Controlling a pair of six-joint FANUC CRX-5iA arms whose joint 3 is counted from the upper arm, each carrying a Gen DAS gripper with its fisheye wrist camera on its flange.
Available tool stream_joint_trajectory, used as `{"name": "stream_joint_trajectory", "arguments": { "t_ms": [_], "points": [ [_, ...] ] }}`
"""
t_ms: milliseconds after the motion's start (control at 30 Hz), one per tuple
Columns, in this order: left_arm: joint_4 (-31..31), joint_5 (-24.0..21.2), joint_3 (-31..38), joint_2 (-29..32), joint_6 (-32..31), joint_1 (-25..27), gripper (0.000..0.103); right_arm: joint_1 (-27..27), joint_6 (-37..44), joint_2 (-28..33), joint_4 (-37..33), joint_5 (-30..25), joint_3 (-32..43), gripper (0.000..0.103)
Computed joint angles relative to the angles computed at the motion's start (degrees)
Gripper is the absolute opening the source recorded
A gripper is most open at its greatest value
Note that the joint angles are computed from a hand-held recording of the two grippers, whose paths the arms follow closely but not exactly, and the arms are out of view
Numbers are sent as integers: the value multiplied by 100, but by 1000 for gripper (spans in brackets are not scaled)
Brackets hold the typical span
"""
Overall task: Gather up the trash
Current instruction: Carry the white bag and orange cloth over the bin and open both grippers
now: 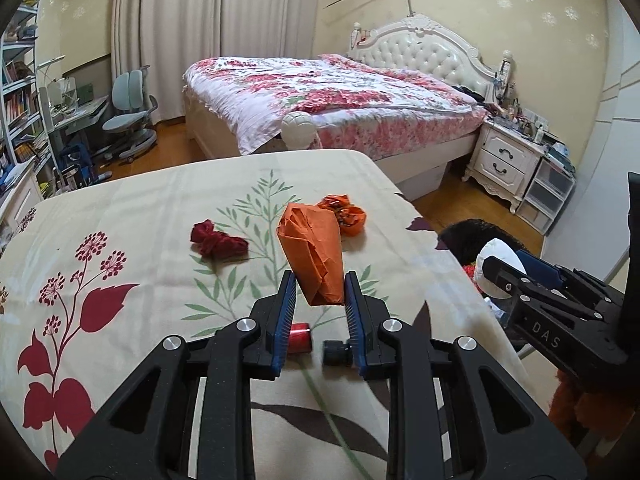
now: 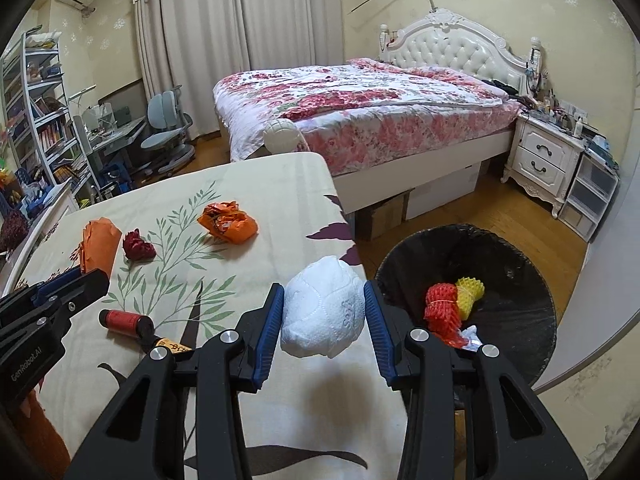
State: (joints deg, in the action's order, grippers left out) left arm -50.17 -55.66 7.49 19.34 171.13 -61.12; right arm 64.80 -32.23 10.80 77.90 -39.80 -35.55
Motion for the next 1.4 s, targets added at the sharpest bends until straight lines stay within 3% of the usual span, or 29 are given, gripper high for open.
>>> {"name": "stream_joint_trajectory", "arguments": {
  "t_ms": [367,733,1300,1400],
  "points": [
    [160,349,835,685,-634,-38,24,-79,-222,-466,-185,-555,-524,41],
    [613,550,1861,1578,-1330,92,24,-372,-450,-601,-211,-695,-842,41],
    [1224,127,3659,2935,-2661,252,25,-965,-752,-394,-196,-418,-974,42],
    [1324,51,3836,3068,-2814,288,27,-962,-762,-354,-253,-515,-961,47]
  ]
}}
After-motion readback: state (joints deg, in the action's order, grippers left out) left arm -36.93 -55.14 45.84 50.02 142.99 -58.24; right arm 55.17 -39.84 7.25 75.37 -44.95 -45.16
